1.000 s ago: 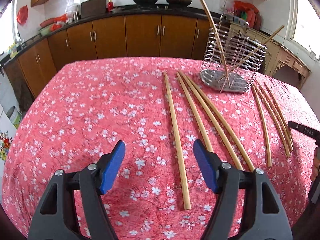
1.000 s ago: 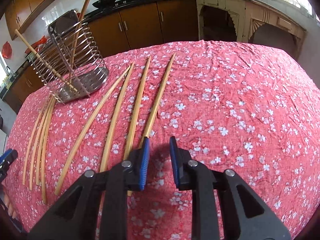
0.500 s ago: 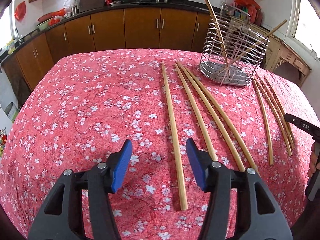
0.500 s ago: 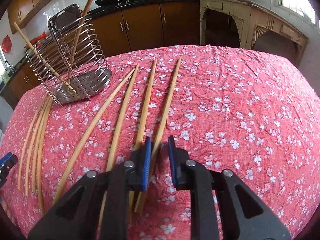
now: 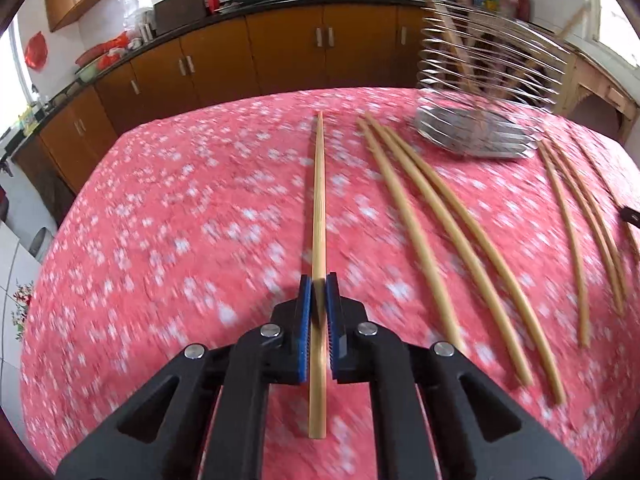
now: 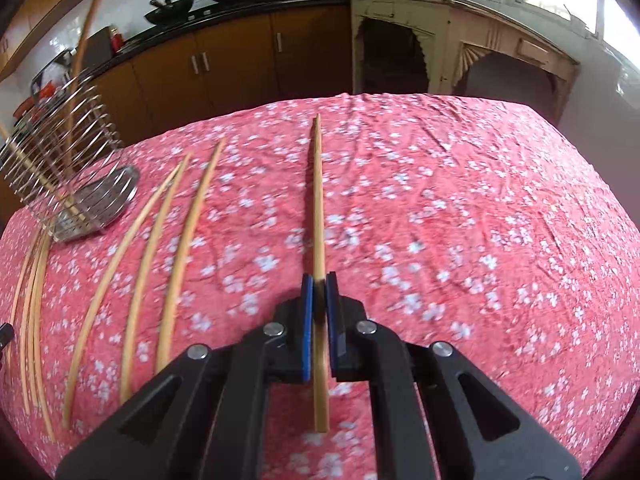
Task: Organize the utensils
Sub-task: 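Close the right tool on a chopstick while the left tool grasps another chopstick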
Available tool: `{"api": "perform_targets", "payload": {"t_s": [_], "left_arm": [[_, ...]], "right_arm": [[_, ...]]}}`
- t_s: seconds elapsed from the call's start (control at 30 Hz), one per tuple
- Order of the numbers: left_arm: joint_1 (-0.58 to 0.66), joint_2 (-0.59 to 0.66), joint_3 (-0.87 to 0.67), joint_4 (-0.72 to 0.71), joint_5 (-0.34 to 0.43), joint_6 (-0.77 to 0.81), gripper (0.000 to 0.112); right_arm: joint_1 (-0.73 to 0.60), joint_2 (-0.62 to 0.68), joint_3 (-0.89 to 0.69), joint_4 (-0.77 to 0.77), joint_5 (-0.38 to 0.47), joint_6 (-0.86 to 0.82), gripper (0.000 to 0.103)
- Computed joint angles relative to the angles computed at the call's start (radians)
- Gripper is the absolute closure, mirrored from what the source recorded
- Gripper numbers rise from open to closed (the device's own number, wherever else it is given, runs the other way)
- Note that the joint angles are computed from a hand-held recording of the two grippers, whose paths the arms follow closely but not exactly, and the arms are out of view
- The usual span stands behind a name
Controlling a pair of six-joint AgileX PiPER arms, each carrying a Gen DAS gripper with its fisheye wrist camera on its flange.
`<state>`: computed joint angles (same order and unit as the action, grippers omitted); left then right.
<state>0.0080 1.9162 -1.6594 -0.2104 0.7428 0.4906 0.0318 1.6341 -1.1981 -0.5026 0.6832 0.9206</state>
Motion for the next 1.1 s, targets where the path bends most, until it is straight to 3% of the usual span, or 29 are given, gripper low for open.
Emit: {"api": "perform_targets", "payload": {"t_s": [0.13,0.27,0.4,0.57,0.63,0.7,0.77,1.1], "left_arm": [[0.012,0.138,-0.228,0.034,0.09,-0.046,0.105],[0.041,0.195,-0.325,-0.026,0.143,-0.008,0.105],[0.094,0.128,-0.221,-0.148,0.128,0.089,0.104],[0.136,0.037,-0.064,-0.229,0.105,0.195,0.102],[0.141,0.02,-0.037,-0.239,0.11,0.208,0.096],[0.143,0.003,-0.014,-0.242,0.094,0.208,0.077],[0.139,-0.002,-0.002,-0.227,0.085,0.196,0.069],[0.105,0.008,-0.015,-0.158,0.069,0.145,0.068]], "right_arm": [[-0.034,0.018,-0.021,0.018,-0.017,-0.028,0.096],[-0.045,0.021,-0.019,0.038,-0.04,-0.062,0.095],[-0.047,-0.045,0.053,0.08,-0.074,-0.084,0.087],[0.002,-0.111,0.134,0.047,-0.071,-0.031,0.087],[0.035,-0.115,0.141,-0.009,-0.037,0.014,0.087],[0.059,-0.114,0.15,-0.064,-0.027,0.059,0.087],[0.071,-0.108,0.142,-0.078,-0.012,0.073,0.086],[0.07,-0.116,0.154,-0.068,-0.025,0.075,0.086]]}}
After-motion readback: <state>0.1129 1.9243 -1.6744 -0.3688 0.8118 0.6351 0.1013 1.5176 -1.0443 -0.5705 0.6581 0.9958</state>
